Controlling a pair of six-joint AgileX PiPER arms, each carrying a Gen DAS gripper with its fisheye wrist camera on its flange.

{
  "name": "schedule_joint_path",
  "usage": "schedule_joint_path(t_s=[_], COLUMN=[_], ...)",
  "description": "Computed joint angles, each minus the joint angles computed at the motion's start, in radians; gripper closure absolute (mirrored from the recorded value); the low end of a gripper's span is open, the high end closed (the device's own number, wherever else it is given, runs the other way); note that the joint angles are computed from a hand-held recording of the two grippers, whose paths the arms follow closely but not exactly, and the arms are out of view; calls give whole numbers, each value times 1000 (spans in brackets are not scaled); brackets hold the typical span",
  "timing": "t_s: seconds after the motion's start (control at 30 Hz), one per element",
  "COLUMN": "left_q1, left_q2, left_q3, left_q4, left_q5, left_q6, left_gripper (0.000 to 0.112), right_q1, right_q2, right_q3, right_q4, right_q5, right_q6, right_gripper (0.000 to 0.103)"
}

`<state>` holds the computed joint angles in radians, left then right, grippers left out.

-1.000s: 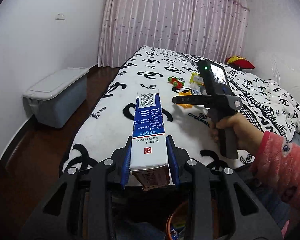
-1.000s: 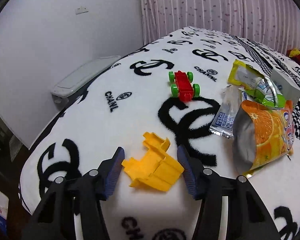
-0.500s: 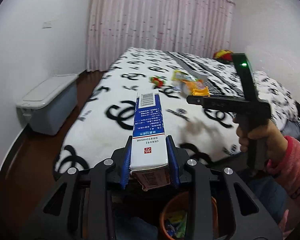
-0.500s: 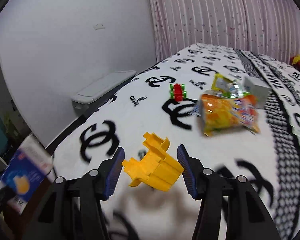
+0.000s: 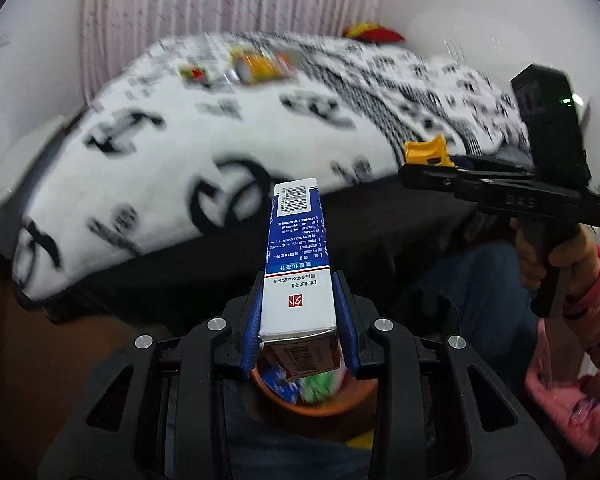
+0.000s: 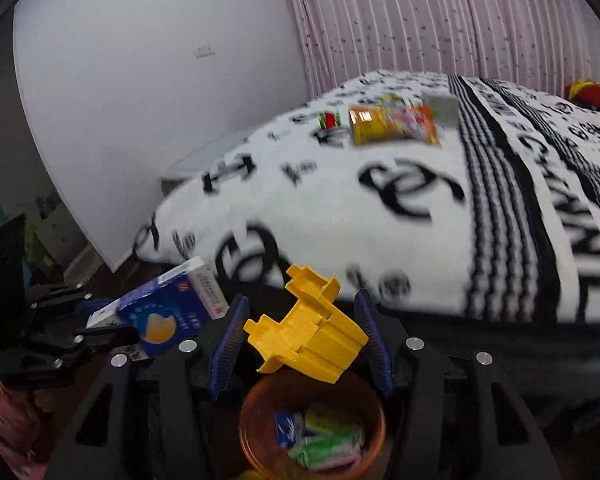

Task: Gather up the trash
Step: 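Lower the medicine box and yellow toy into the orange bucket, opening both grippers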

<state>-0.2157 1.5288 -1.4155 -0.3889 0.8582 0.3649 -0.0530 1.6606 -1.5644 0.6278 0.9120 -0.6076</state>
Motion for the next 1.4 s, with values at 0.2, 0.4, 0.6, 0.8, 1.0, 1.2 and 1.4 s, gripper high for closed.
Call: schedule_joint_path(t_s=[0.2,0.4,0.6,0.8,1.0,1.2,1.4], left_q1=[-67,-79,-93,-87,-93,-96,-89], left_q2=[65,175,268,356,388,397,364], left_q3=[90,100,77,9,-5,-14,6], left_q4=[18,16,44,41,66,65,84], left_q5=[-9,8,12,53,61,60,17], left_q6=[-30,-64,-143,-181,-203,-208,-240], left_gripper=[81,81,81,80,80,76,40], right_q1=[-11,9,11,12,11,13,-24], right_q2=[-25,40,133,195,230,243,219], right_q3=[188,281,281,265,269,250,263], right_q4=[13,-15,-10,-8,-3,3,28], right_q5=[-31,-71,-71,-69,-83,-81,-103], right_q6=[-41,-19,9,41,52,63,85], right_gripper=[49,49,49,49,49,34,30])
